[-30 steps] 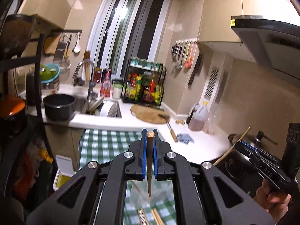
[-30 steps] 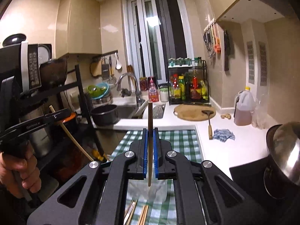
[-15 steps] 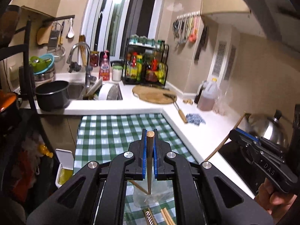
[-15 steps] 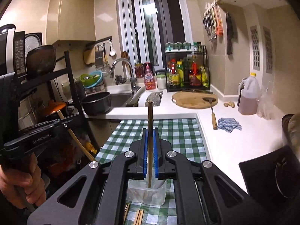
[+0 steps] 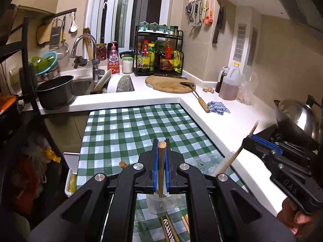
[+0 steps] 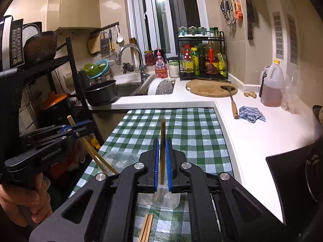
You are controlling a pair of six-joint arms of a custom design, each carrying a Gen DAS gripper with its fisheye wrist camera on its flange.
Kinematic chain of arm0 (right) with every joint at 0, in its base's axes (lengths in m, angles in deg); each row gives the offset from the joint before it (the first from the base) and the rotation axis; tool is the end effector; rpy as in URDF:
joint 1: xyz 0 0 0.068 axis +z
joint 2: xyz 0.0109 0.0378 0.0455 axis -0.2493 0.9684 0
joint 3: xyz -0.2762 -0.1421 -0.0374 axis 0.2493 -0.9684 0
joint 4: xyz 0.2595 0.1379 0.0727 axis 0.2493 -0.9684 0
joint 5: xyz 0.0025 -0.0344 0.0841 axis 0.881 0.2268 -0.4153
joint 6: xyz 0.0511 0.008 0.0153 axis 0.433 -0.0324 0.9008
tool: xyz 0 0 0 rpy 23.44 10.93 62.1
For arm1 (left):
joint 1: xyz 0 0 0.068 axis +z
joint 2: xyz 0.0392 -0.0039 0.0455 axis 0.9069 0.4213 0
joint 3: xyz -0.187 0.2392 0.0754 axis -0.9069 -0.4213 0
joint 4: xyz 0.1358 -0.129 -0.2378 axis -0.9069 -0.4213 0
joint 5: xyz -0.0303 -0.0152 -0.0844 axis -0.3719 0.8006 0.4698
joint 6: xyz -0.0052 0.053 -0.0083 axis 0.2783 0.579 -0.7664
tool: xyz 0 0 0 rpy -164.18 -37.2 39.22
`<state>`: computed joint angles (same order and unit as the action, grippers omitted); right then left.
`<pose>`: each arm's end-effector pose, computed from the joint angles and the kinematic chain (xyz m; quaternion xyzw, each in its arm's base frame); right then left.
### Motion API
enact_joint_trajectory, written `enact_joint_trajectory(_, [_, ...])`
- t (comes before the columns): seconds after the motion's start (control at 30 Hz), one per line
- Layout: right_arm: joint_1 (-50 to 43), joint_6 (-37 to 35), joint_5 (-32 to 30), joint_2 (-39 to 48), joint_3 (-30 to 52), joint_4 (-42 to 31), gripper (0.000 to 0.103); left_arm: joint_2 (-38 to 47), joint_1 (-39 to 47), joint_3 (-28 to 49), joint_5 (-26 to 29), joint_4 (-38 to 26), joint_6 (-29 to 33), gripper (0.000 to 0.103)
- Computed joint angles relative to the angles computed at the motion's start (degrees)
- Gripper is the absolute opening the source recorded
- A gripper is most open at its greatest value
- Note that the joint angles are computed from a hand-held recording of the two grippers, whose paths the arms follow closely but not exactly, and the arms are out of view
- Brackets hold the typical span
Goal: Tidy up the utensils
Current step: 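Open the left tool over the container while the right tool releases its chopstick inside, then lower both open tools back toward the remaining chopsticks and spoon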
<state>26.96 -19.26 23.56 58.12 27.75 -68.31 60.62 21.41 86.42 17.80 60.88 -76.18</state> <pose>0.1614 0.1175 0.2121 0.0288 0.8559 0.0632 0.5125 0.2177 -0.1977 0.2133 0.1770 0.8504 -0.1531 0.4713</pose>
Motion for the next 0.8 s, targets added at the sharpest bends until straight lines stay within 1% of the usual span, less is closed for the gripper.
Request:
enact_joint_trajectory(0.03, [0.25, 0.38, 0.15, 0.22, -0.12, -0.11, 0.022, -0.29, -0.28, -0.28, -0.5, 0.16, 0.01, 0.009])
enact_joint_trajectory(0.07, [0.71, 0.69, 0.6, 0.15, -0.28, -0.29, 0.028, -0.34, -0.47, -0.27, -0.76, 0.23, -0.08, 0.021])
enact_joint_trajectory(0.1, [1.24, 0.87, 1.23, 0.0, -0.32, -0.68, 0.031, -0.89, -0.7, -0.62, -1.08, 0.44, -0.34, 0.028])
enact_joint_trajectory(0.13, [2.1, 1.09, 2.31, -0.25, -0.3, -1.31, 0.037, -1.58, -1.03, -0.95, -1.6, 0.49, -0.66, 0.038])
enact_joint_trajectory(0.17, [3.17, 1.36, 3.76, -0.58, -0.22, -2.17, 0.039, -1.89, -1.33, -1.06, -1.94, 0.51, -0.77, 0.039])
enact_joint_trajectory(0.33, [7.79, 3.59, 9.78, -2.99, 0.65, -7.43, 0.04, -6.44, -3.46, -2.52, -4.39, -0.18, -0.54, 0.04])
enact_joint_trajectory(0.53, [15.15, 8.9, 18.71, -6.96, 2.0, -16.08, 0.04, -15.39, -7.61, -4.7, -8.93, -3.91, -1.49, 0.041])
enact_joint_trajectory(0.63, [21.42, 15.06, 25.52, -8.4, 3.33, -23.19, 0.04, -20.26, -10.25, -5.94, -11.46, -6.43, -2.61, 0.041])
enact_joint_trajectory(0.7, [26.66, 21.95, 30.42, -8.18, 4.67, -29.91, 0.041, -23.09, -12.17, -6.8, -13.25, -8.08, -3.58, 0.041])
enact_joint_trajectory(0.73, [29.7, 26.85, 32.88, -7.51, 5.54, -34.3, 0.044, -25.03, -13.72, -7.49, -14.68, -9.26, -4.16, 0.041])
enact_joint_trajectory(0.77, [32.71, 32.62, 35.11, -6.44, 6.44, -39.25, 0.045, -26.05, -14.76, -8.01, -15.61, -9.82, -4.55, 0.041])
enact_joint_trajectory(0.8, [36.09, 40.45, 37.29, -4.47, 7.71, -45.76, 0.045, -27.62, -16.33, -8.76, -16.95, -10.78, -5.12, 0.041])
